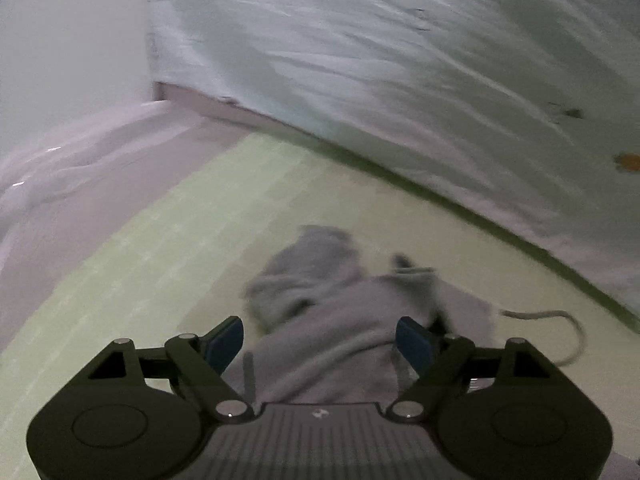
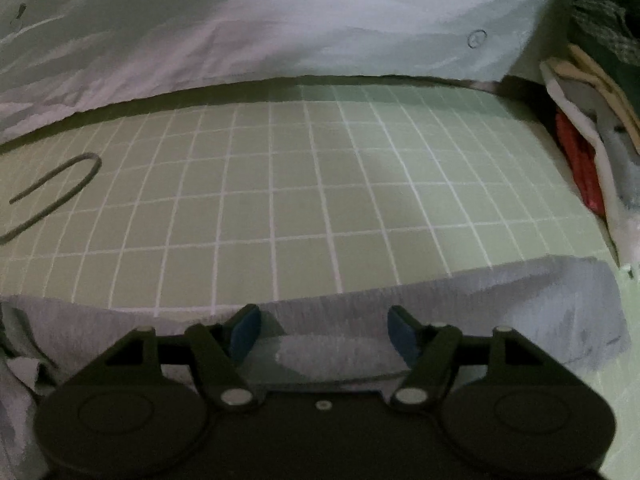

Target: Fold clothes

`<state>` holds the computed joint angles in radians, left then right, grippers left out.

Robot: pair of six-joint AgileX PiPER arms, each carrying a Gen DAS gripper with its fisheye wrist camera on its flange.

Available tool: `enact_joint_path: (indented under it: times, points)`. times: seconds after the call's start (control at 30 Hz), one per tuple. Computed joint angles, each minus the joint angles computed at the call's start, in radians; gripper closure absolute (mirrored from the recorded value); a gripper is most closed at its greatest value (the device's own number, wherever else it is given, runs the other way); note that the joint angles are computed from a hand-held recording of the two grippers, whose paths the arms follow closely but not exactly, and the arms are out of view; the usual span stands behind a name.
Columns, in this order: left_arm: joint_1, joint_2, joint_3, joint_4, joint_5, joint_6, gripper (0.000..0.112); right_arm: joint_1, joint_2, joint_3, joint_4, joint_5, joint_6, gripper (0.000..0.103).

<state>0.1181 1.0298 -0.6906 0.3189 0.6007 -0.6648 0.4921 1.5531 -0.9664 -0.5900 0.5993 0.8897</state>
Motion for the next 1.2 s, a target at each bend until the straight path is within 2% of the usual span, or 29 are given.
enact_joint_path:
  times: [0.07, 0.1, 0.13, 0.2, 0.23, 0.3, 0.4, 0.47, 0.57, 0.63, 0.7, 0.77, 0.8, 0.83, 0.93, 1.03, 1.1, 1.2]
  points:
    - [-0.056, 0.054, -0.015, 0.069, -0.003, -0.089, 0.029, 0.026, -0.002, -0.002, -0.018, 0.021, 0.034, 0.031]
    - [-0.092, 0.083, -0.029, 0.134, 0.028, -0.171, 0.042, 0.027, 0.0, -0.004, -0.022, 0.022, 0.031, 0.031]
    - [-0.125, 0.113, -0.045, 0.188, 0.065, -0.244, 0.065, 0.028, 0.0, -0.002, -0.027, 0.02, 0.031, 0.031]
    - [-0.123, 0.1, -0.042, 0.205, 0.074, -0.309, 0.08, 0.03, -0.001, 0.003, -0.038, 0.016, 0.034, 0.031]
    - [-0.119, 0.091, -0.04, 0.209, 0.075, -0.337, 0.093, 0.028, -0.004, 0.008, -0.041, 0.01, 0.039, 0.031]
    - [-0.129, 0.048, -0.041, 0.264, 0.123, -0.407, 0.098, 0.03, -0.009, 0.023, -0.064, -0.004, 0.063, 0.031]
    - [-0.157, -0.037, -0.047, 0.421, 0.26, -0.512, 0.1, 0.031, -0.014, 0.039, -0.091, -0.02, 0.091, 0.031]
    - [-0.076, -0.088, -0.05, 0.457, 0.312, -0.503, 0.1, 0.03, -0.016, 0.043, -0.093, -0.026, 0.097, 0.031]
    - [0.119, -0.113, -0.058, 0.456, 0.354, -0.455, 0.1, 0.027, -0.018, 0.049, -0.097, -0.034, 0.106, 0.031]
    - [0.256, -0.098, -0.071, 0.439, 0.397, -0.437, 0.1, 0.026, -0.017, 0.04, -0.077, -0.021, 0.088, 0.031]
    - [0.41, -0.114, -0.073, 0.333, 0.376, -0.323, 0.096, 0.025, -0.014, 0.023, -0.046, 0.002, 0.062, 0.031]
    - [0.464, -0.17, -0.048, 0.245, 0.351, -0.225, 0.08, 0.026, -0.015, 0.009, -0.018, 0.023, 0.04, 0.031]
    - [0.474, -0.198, -0.035, 0.214, 0.35, -0.195, 0.063, 0.03, -0.023, 0.007, -0.007, 0.03, 0.034, 0.031]
    - [0.444, -0.225, -0.026, 0.2, 0.361, -0.174, 0.049, 0.033, -0.033, 0.007, 0.005, 0.032, 0.027, 0.031]
    - [0.217, -0.297, 0.001, 0.198, 0.416, -0.223, 0.034, 0.045, -0.072, 0.012, 0.055, 0.016, 0.008, 0.03]
    - [0.034, -0.302, 0.021, 0.159, 0.4, -0.274, 0.031, 0.049, -0.083, -0.011, 0.157, 0.018, -0.012, 0.028]
    - [-0.106, -0.243, 0.025, 0.203, 0.401, -0.374, 0.031, 0.039, -0.081, -0.034, 0.248, 0.029, 0.001, 0.026]
    - [-0.179, -0.182, 0.034, 0.212, 0.35, -0.434, 0.026, 0.0, -0.075, -0.057, 0.384, 0.04, 0.067, 0.019]
